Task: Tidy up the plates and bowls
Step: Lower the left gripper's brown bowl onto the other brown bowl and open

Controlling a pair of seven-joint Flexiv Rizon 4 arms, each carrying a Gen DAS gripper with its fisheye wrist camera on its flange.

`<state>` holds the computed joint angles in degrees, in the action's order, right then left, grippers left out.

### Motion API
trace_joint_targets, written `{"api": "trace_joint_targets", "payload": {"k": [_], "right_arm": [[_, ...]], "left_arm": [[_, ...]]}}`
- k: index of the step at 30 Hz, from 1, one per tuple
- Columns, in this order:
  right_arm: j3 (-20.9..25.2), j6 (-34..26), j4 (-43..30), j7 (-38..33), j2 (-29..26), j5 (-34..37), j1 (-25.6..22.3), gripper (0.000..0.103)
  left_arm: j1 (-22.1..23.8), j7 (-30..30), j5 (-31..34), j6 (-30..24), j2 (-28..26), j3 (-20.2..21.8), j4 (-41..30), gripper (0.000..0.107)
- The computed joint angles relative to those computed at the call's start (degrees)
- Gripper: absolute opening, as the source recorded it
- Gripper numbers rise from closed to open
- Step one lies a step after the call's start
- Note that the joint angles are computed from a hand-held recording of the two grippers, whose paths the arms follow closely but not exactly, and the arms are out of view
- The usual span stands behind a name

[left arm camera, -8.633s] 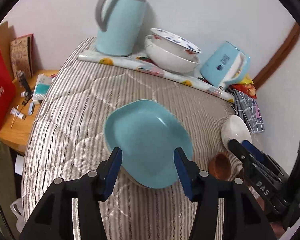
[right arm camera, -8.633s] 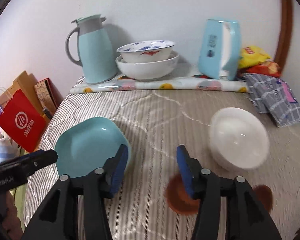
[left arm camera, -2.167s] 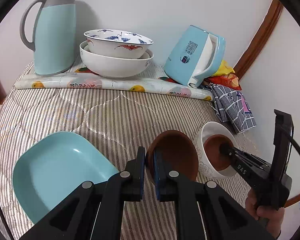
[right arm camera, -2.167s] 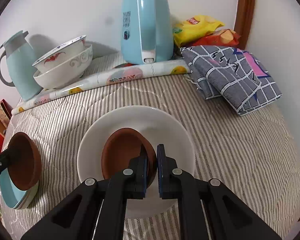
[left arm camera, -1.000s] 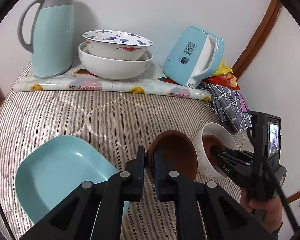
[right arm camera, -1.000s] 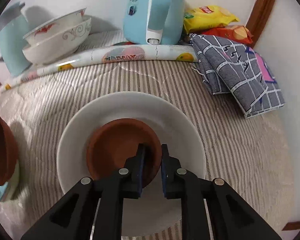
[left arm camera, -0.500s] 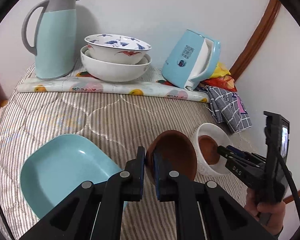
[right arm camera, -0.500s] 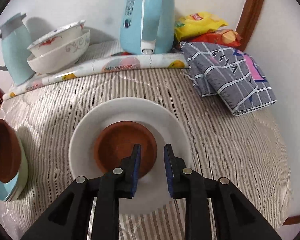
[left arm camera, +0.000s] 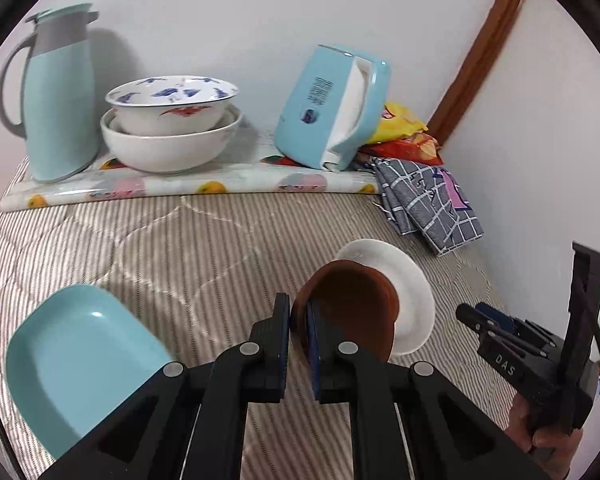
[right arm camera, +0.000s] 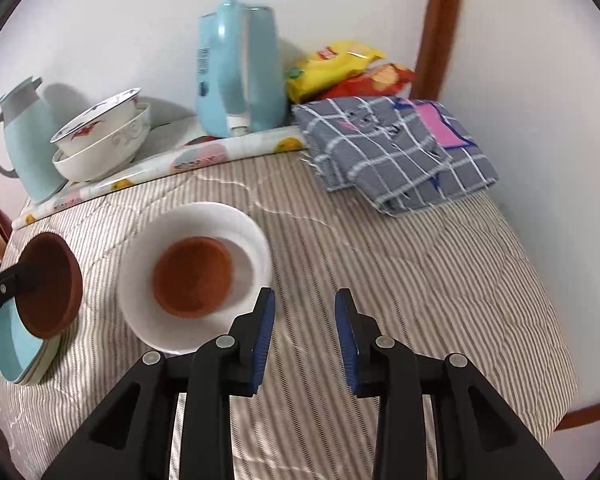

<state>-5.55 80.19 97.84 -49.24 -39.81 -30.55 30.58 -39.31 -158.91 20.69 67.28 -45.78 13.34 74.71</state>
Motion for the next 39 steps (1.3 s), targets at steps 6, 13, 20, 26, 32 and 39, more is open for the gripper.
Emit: {"api": "trace_joint_targets", "payload": {"k": [6,13,20,26,32,39], "right_arm": [[-1.1,1.6,2.3,0.6,0.2,1.0,-0.8,0.031],[-2.3,2.6,2.9,1.0,-0.9,1.5,-0.8,0.031],[-1.4,3.7,2.5,0.2,-1.7,3.1,-1.7,0.032],[-1.6,4.3,1.9,0.0,-2.2,4.3,-1.7,0.033],[-3.0,5.1,2.3,0.4,-2.3,4.6,-0.6,0.034],[-2.1,5.0,2.2,-0.1,-2.6,5.4,-1.1,0.034]], "left_arm": [[0.3,2.7,-0.7,-3.4,-2.8,-1.0,-5.7,0.009],[0.6,5.5,-1.0,-9.5,-6.1,-2.0,-12.9,0.009],[0.8,7.7,-0.2,-14.8,-9.2,-2.5,-19.0,0.009],[1.4,10.3,-0.1,-17.3,-11.7,-3.2,-23.9,0.009],[1.9,11.9,-0.7,-18.9,-13.6,-3.7,-27.2,0.009],[2.6,14.1,-2.4,-20.2,-15.7,-4.9,-29.8,0.009]]}}
